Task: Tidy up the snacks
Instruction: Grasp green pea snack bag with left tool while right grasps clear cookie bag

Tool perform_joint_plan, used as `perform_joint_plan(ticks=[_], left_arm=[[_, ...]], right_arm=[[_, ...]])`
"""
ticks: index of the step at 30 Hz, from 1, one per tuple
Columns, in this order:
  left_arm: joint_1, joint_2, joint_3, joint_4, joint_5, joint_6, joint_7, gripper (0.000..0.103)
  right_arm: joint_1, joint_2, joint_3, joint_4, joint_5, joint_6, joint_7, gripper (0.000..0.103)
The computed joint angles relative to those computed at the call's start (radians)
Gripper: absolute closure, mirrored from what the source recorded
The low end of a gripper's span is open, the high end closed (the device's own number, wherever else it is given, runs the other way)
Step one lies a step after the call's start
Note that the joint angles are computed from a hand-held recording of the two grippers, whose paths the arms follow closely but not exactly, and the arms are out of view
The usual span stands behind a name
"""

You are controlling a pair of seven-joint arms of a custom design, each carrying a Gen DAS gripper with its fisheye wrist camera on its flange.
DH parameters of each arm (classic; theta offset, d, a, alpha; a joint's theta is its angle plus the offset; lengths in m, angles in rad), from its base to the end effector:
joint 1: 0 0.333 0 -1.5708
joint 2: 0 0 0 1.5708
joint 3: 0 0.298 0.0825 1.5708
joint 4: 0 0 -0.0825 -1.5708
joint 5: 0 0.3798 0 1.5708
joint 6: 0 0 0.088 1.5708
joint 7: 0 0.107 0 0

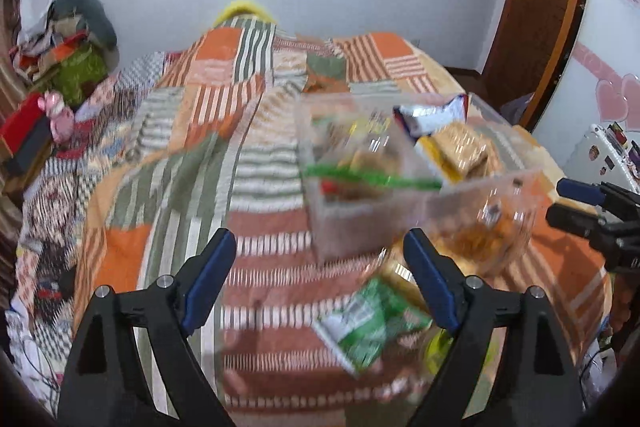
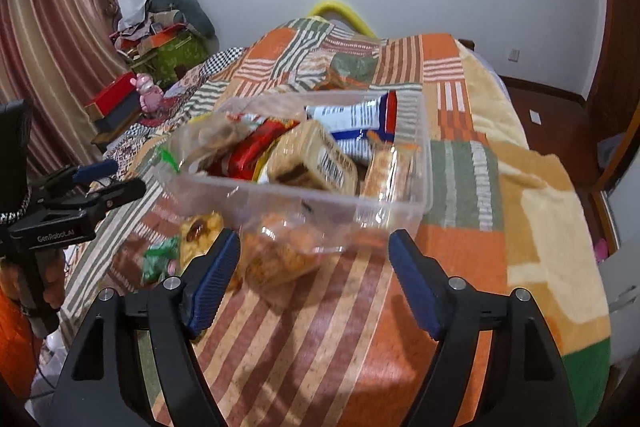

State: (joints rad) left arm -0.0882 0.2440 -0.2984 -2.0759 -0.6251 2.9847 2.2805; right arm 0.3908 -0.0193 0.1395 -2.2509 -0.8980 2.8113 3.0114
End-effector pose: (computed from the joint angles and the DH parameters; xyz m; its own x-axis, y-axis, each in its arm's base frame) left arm 0.5851 -0.1855 0.3677 -0.4838 -0.8714 0.0813 -0.6842 0.3187 -0.6560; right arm 0.4536 0.3102 0.4086 -0.0626 -0.9814 -0.1817 -0.7429 0.1673 -0.6481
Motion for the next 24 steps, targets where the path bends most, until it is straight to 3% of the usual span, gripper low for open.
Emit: perform_joint_plan(ticks=[11, 24], left_arm=[[0.023, 0.005, 0.012, -0.044, -0.043, -0.104, 0.061, 0.017], [0.001, 0.069, -0.008, 0.005, -0.063, -0.139, 0.119, 0.016]], right_arm=[[0.023, 0.063, -0.009, 0.024, 0.118, 0.009, -0.110, 0.029], [0.059, 0.152, -0.036, 0.102, 0.183, 0.016, -0.197, 0.030]])
